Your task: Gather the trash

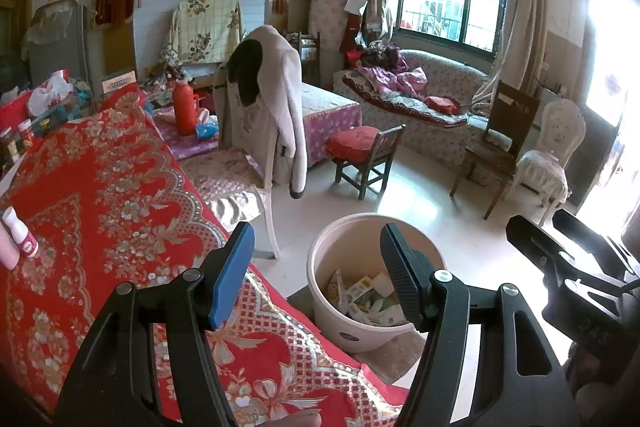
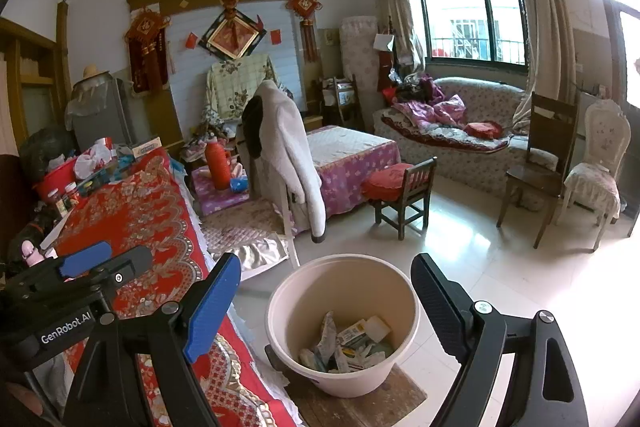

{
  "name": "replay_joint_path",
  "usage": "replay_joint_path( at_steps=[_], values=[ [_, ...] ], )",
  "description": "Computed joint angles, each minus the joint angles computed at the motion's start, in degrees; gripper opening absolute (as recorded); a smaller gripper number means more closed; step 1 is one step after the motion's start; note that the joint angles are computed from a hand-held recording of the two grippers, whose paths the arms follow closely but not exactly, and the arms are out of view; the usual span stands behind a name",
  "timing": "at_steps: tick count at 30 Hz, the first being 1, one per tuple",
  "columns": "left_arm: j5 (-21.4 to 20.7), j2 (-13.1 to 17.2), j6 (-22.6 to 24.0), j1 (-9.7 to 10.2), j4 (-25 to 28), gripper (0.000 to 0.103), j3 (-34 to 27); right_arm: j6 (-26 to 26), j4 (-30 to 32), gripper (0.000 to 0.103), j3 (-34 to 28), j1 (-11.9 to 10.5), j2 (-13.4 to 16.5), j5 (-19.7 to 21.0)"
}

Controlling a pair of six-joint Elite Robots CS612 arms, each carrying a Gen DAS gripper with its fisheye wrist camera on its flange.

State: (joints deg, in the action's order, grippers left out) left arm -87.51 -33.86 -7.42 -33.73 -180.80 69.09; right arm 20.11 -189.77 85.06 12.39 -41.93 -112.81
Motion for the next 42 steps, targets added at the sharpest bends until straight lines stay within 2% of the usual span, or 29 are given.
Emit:
replay_joint_path(
  at_steps=[13,42],
  values=[
    [-0.4,-0.2,0.0,0.03,-0.1,0.064,0.4,0.7,-0.3,0.089,1.8,0.1,-1.1,-1.2],
    [0.0,0.0,-1.1,0.08,1.2,0.064,-0.2,1.0,0.8,0.089,1.5,-0.3,-0.9,-1.0]
  ],
)
